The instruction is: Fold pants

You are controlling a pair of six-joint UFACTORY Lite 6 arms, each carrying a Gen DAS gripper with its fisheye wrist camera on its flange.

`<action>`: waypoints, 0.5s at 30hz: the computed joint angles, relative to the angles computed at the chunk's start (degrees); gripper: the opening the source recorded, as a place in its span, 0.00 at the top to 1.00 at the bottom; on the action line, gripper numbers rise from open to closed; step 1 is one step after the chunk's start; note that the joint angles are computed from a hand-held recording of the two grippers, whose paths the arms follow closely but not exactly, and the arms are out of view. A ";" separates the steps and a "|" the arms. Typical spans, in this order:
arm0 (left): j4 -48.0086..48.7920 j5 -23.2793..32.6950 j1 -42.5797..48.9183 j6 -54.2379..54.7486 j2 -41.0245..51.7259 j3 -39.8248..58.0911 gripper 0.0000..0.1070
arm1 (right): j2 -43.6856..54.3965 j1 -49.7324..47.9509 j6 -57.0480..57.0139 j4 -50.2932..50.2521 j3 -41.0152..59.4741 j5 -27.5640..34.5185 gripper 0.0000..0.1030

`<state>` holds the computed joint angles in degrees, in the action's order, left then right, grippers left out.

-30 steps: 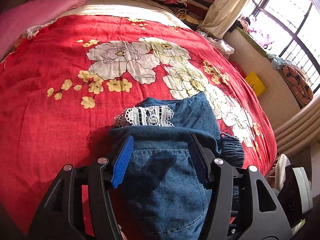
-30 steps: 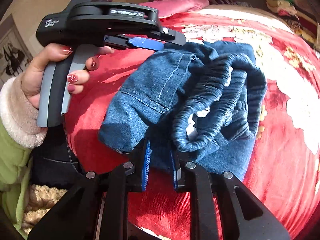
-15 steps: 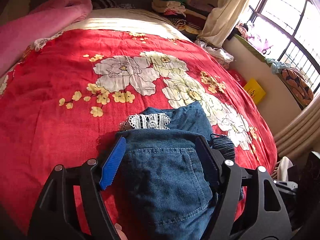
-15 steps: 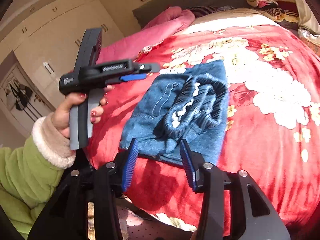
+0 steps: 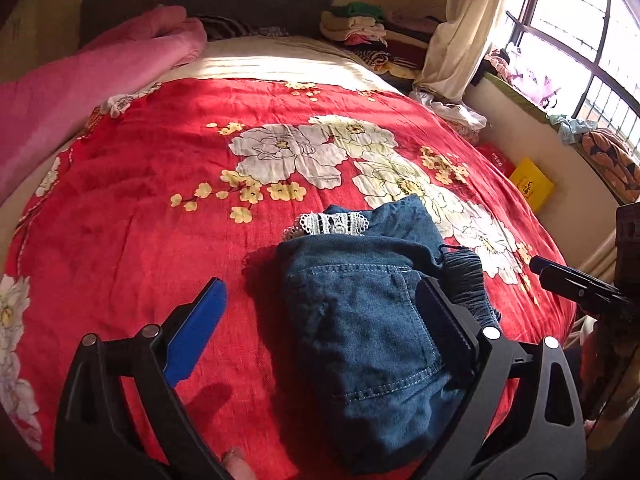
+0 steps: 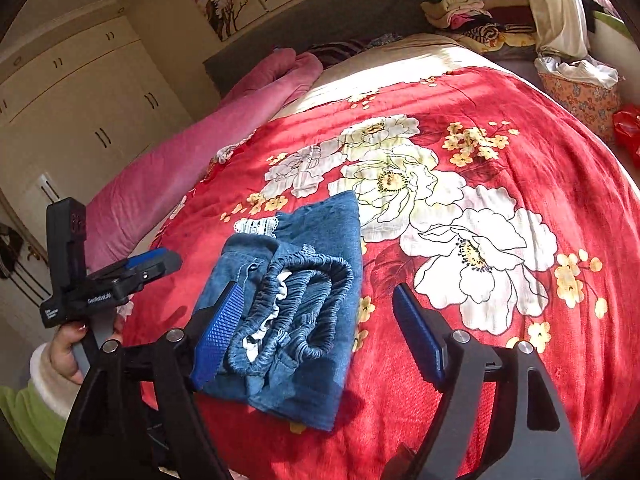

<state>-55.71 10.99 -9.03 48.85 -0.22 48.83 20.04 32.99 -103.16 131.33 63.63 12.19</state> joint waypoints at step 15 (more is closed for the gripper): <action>-22.03 -1.74 -0.42 22.76 2.01 -4.42 0.13 | 8.99 0.71 8.16 -7.62 6.23 -0.53 0.21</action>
<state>-77.74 9.25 -9.46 71.61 1.80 44.41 29.02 33.70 -94.99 123.71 69.86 11.66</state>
